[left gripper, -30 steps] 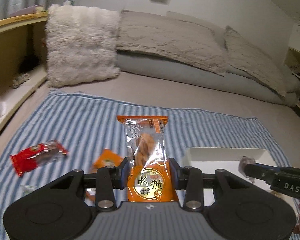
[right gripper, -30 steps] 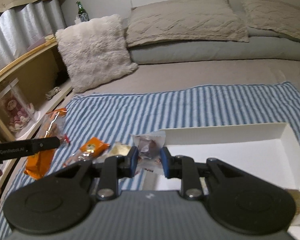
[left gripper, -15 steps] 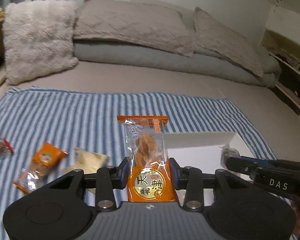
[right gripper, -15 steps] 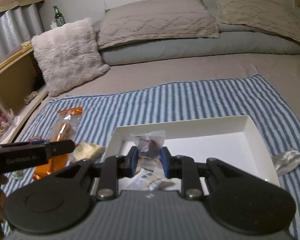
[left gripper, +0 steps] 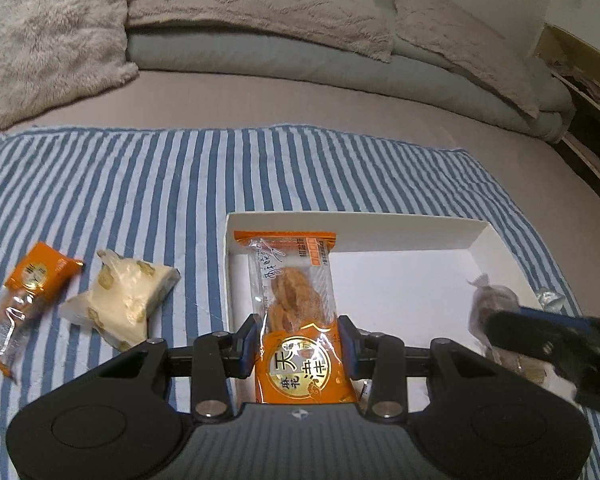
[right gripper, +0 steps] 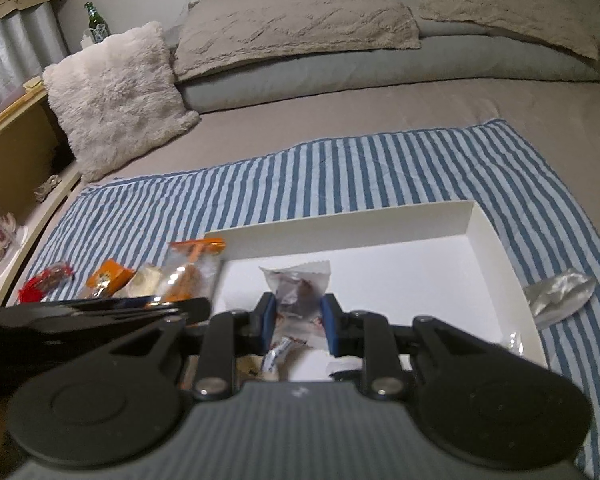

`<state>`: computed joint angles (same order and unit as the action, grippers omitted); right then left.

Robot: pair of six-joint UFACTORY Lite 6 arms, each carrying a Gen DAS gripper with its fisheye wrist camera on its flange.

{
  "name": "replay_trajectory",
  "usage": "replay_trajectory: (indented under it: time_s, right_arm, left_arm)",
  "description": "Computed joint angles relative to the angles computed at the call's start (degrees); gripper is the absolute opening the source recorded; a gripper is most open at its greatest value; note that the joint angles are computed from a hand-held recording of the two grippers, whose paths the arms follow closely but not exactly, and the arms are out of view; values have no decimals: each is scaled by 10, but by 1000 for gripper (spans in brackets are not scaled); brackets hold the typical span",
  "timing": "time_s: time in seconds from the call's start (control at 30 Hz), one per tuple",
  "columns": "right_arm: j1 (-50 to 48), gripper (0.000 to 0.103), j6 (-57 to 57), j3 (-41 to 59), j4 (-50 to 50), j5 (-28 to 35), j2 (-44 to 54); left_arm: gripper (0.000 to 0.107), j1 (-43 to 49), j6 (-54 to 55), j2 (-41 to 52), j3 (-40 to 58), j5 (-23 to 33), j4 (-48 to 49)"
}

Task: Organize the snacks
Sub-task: 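Carry the candy packet into the box with the right tool while the left carries the orange packet, then open both tools to release the candy packet and orange packet in the box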

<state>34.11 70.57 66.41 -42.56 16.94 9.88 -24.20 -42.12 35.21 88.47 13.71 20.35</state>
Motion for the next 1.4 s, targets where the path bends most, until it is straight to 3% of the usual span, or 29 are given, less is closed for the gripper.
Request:
replay_trajectory:
  time_s: [0.1, 0.3, 0.43, 0.6, 1.03, 1.1, 1.13, 1.27, 1.4]
  right_arm:
    - [5, 30, -40, 5, 38, 11, -2]
    - [2, 29, -161, 18, 152, 12, -1]
    - [7, 29, -186, 25, 172, 24, 3]
    - [8, 29, -198, 15, 183, 25, -5]
    - [10, 30, -279, 67, 258, 75, 50]
    - [12, 31, -279, 74, 256, 91, 59]
    - [13, 31, -282, 77, 257, 96, 62]
    - [14, 43, -278, 73, 255, 103, 60]
    - [12, 43, -266, 59, 240, 108, 46]
  left_arm:
    - [42, 5, 24, 25, 23, -2, -36]
    - [43, 10, -9, 67, 62, 5, -2]
    - [44, 12, -20, 78, 70, -7, 18]
    - [50, 4, -89, 69, 60, -13, 108]
    - [57, -1, 4, 9, 12, 0, 49]
    - [61, -1, 20, 0, 3, 5, 37]
    - [68, -1, 27, -5, -2, 5, 33]
    - [70, 3, 73, -26, -24, 9, -4]
    - [71, 3, 112, -41, -39, 20, -37]
